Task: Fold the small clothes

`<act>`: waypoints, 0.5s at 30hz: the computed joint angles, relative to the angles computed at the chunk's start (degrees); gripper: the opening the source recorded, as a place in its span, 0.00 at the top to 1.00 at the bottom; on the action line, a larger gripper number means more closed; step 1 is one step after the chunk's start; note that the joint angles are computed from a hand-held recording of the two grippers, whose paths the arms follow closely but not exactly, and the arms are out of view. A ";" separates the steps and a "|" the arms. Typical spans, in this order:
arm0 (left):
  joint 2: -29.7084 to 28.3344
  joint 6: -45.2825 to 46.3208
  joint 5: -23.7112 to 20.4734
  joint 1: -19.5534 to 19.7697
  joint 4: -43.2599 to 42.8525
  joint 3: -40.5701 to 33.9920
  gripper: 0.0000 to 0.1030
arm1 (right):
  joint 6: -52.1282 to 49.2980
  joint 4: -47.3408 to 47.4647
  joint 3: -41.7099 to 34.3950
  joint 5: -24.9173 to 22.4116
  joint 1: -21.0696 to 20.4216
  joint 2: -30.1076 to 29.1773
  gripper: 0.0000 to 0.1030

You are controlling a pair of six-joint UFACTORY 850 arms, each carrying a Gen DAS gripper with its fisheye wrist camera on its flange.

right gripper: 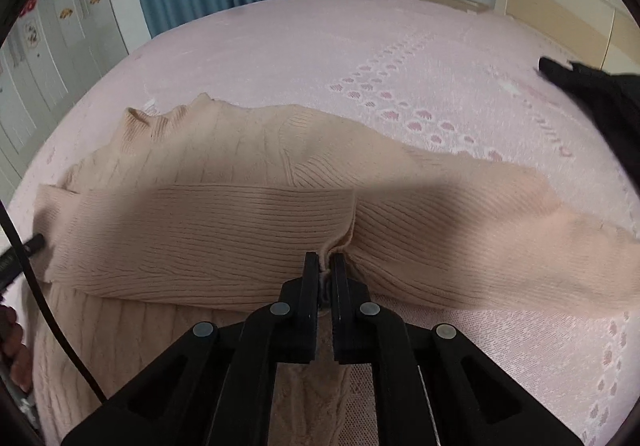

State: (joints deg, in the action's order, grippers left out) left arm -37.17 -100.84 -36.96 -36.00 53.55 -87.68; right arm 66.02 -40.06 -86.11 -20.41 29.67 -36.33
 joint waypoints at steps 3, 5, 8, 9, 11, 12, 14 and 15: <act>-1.17 1.35 -3.18 -0.76 0.48 -1.64 0.24 | -6.01 6.04 1.34 2.54 -1.16 1.52 0.84; -1.86 2.57 -4.91 -1.21 0.59 -2.67 0.24 | -3.67 4.42 2.80 2.91 -2.11 3.24 0.66; -2.77 4.23 -6.96 -1.81 0.81 -4.03 0.24 | 6.37 -3.48 7.01 3.64 -4.54 7.21 0.54; -2.86 4.49 -7.29 -1.92 0.88 -4.20 0.24 | 7.52 -3.72 8.30 3.37 -5.31 8.36 0.54; -3.05 5.13 -7.71 -2.02 0.65 -4.53 0.24 | 8.45 -2.79 12.16 4.62 -7.46 11.22 0.53; -3.07 5.27 -7.74 -2.01 0.55 -4.57 0.23 | 9.62 -3.04 14.68 5.44 -8.64 12.93 0.52; -2.95 5.17 -7.74 -2.02 0.55 -4.43 0.23 | 14.23 -6.67 18.99 5.56 -10.34 15.65 0.52; -3.01 5.30 -7.81 -2.01 0.47 -4.55 0.23 | 18.83 -10.61 21.32 5.29 -11.15 17.02 0.52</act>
State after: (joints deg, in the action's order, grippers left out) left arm -40.19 -95.54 -44.77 -38.01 54.01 -92.23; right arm 84.85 -50.67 -64.79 -15.12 18.52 -19.31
